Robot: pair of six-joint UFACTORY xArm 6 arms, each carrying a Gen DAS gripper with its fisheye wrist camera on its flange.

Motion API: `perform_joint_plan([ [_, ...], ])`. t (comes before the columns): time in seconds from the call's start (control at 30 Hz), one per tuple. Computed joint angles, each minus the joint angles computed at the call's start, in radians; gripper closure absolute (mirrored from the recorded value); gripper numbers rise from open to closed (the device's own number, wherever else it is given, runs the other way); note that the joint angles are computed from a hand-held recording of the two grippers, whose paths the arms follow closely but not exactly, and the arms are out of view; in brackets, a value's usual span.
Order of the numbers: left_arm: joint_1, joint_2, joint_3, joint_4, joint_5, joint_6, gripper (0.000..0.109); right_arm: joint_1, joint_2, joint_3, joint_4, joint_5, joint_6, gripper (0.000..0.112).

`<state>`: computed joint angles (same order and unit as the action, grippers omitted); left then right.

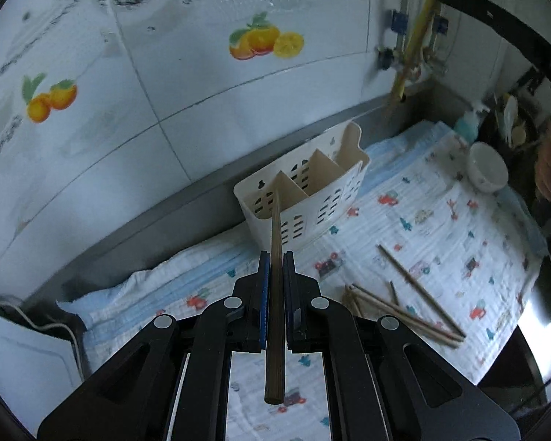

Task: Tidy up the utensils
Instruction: 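Lift both held chopsticks and lower them into the white house-shaped holder, then open both grippers to release the chopsticks into the holder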

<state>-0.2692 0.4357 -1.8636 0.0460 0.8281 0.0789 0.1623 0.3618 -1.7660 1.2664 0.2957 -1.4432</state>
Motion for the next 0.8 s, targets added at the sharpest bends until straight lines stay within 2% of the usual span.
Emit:
perform_joint_plan([
  [0.17,0.004,0.136,-0.224,-0.048,0.159,0.063,0.103,0.001,0.130,-0.127,-0.140,-0.005,0.146,0.106],
  [0.37,0.004,0.266,-0.423,-0.049,0.265,0.071,0.103,-0.013,0.242,-0.201,-0.317,0.024,0.335,0.106],
  [0.47,0.007,0.333,-0.525,-0.055,0.309,0.064,0.102,-0.016,0.274,-0.206,-0.373,0.026,0.386,0.106],
  [0.53,0.011,0.363,-0.570,-0.066,0.319,0.054,0.102,-0.021,0.282,-0.203,-0.387,0.033,0.406,0.106],
  [0.67,0.017,0.366,-0.564,-0.100,0.293,0.040,0.102,-0.027,0.278,-0.179,-0.388,0.026,0.411,0.105],
  [0.8,0.024,0.341,-0.521,-0.129,0.237,0.020,0.100,-0.034,0.253,-0.147,-0.362,0.016,0.385,0.098],
])
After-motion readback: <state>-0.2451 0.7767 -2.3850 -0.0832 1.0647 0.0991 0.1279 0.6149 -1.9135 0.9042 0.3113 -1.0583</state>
